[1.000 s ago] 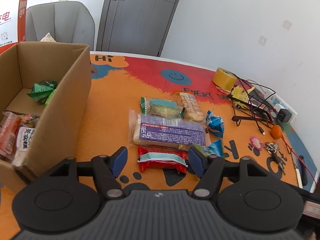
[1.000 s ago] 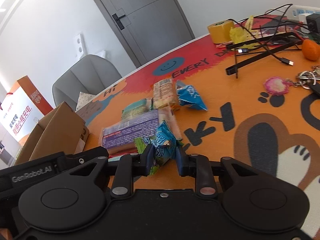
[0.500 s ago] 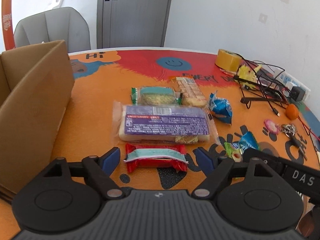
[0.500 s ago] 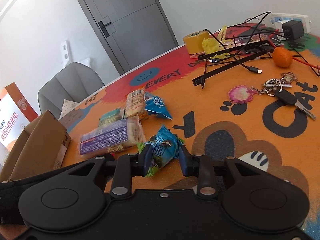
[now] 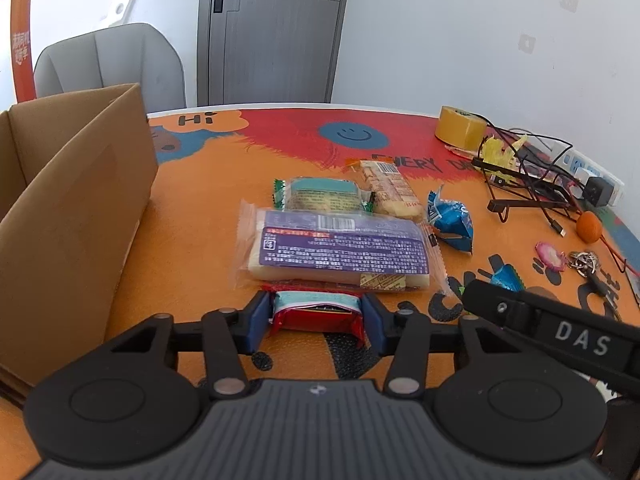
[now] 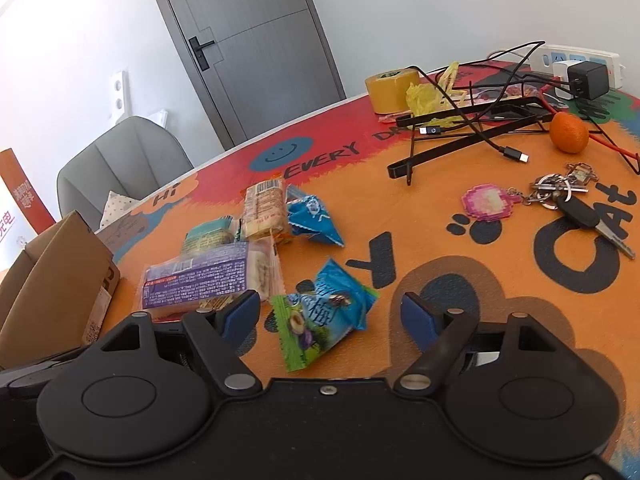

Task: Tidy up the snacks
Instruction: 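Carry both held snacks up and over the cardboard box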

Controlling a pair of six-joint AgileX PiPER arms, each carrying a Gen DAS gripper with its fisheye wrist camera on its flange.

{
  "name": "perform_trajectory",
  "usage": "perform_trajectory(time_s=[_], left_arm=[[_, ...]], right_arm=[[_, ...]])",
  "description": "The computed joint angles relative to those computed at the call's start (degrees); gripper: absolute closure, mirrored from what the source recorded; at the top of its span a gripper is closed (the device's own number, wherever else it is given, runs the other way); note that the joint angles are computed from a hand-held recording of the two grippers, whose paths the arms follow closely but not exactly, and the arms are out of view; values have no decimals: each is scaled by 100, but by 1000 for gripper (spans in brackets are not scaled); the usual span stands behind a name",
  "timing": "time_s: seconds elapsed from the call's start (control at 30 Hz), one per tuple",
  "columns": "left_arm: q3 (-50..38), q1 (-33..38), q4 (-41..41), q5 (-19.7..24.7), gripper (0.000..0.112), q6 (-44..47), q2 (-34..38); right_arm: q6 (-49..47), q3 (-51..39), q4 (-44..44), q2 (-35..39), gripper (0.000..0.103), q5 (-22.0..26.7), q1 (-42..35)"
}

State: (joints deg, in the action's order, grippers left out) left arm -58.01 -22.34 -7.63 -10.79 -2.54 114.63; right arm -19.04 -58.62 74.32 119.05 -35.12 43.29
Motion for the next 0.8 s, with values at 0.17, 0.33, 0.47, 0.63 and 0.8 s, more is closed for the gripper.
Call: perform_trajectory(time_s=[0.17,0.33,0.47,0.63,0.8], left_arm=[[110,147,1405,79,65,-1479,-139],[332,225,1833,-15,65,-1901,-337],[495,303,2231,-92,65,-2281,-530],[757,413,2557,-216,65,-2567,-923],[1024,630,3000,-307,65,-2983,-1333]], right_arm=[[-506,-247,316,154,56,-90,118],[-267,-151,107,93,70,-43,124],[-150,-84,110,-3,71,-268,279],[-316,-137,217,-130,71,-337,394],[-737,-337,479,-195,71,-408,538]])
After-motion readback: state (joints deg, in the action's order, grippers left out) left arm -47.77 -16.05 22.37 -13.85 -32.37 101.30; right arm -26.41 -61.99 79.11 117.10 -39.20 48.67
